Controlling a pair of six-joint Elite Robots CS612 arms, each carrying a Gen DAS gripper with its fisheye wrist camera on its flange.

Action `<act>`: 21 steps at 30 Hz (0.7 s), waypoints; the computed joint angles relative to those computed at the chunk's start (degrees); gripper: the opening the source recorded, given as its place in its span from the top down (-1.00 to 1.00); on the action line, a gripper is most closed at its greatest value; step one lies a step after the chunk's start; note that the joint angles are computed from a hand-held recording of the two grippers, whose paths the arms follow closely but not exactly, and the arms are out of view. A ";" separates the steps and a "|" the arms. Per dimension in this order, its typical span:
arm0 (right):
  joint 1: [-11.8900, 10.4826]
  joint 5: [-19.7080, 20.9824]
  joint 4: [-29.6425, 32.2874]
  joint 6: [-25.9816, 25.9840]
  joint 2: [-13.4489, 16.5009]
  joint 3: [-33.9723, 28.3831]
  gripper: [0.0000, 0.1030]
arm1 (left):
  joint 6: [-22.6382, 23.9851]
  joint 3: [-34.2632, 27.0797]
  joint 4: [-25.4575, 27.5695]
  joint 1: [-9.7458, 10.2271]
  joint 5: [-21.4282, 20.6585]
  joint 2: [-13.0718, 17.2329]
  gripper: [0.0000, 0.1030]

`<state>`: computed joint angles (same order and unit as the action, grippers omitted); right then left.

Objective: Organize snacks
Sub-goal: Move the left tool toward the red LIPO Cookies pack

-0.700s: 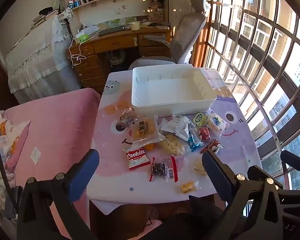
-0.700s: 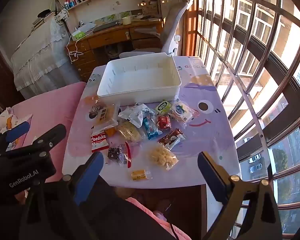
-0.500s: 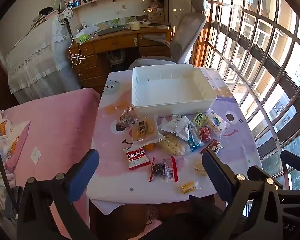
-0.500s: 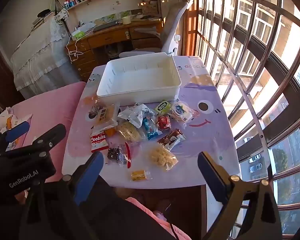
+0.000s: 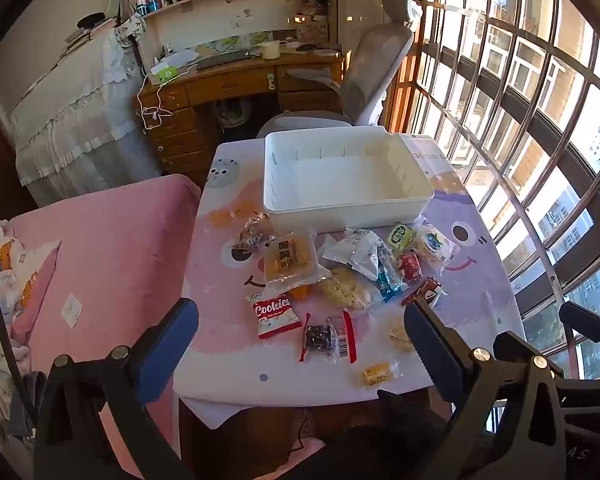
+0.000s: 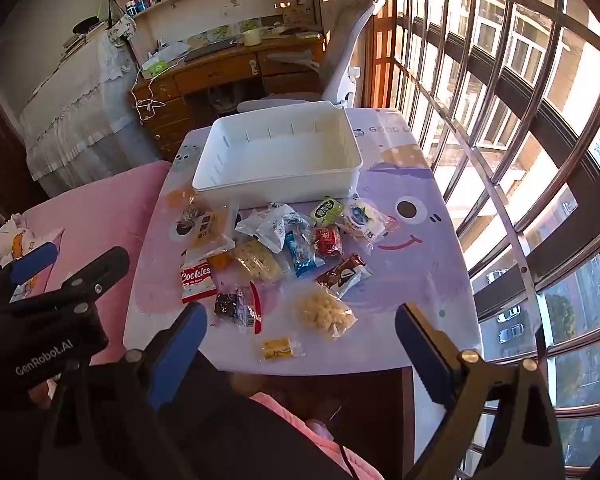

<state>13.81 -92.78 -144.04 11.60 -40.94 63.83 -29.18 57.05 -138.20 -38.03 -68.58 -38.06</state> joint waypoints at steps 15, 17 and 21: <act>-0.21 1.03 0.16 -0.07 0.04 -0.03 -0.86 | -0.58 0.18 0.02 -0.10 -0.50 -0.18 -0.99; -0.30 1.44 -0.14 -0.25 -0.19 0.33 -0.86 | -0.75 0.48 -0.02 -0.12 -0.61 -0.35 -0.99; -0.61 2.58 -0.44 -0.97 -0.33 0.86 -0.86 | -1.87 1.02 -0.37 -0.04 -1.23 -0.51 -0.98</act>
